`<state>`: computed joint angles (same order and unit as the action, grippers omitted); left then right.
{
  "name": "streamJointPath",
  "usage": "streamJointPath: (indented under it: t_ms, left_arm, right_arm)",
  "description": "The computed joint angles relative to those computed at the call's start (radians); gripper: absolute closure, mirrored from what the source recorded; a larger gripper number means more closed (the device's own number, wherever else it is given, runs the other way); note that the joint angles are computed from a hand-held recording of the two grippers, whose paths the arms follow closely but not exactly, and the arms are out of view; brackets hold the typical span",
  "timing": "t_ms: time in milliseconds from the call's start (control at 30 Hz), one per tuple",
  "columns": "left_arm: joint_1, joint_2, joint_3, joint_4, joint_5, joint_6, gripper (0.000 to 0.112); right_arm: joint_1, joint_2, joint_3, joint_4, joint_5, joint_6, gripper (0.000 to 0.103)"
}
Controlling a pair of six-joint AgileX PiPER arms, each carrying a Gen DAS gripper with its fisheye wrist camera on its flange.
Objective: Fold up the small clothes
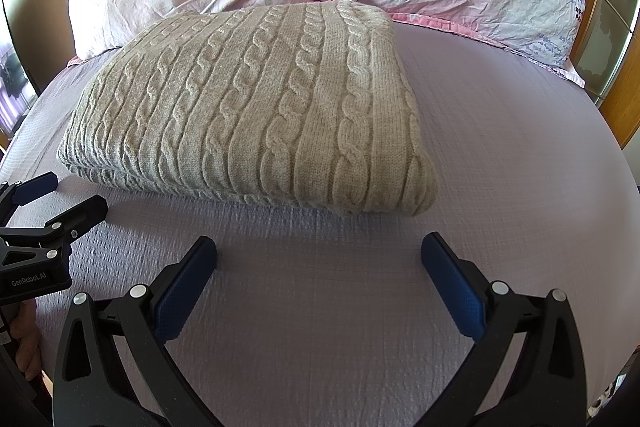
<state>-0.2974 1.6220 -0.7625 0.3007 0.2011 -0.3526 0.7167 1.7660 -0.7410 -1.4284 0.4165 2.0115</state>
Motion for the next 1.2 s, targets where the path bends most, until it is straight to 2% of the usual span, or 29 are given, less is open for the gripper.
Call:
streamJointPath:
  t_ms: [1200]
  left_arm:
    - [0.0,-0.004,0.008,0.02,-0.009,-0.023,0.011]
  right_arm:
    - [0.001,0.001,-0.001,0.003,0.001,-0.002,0.002]
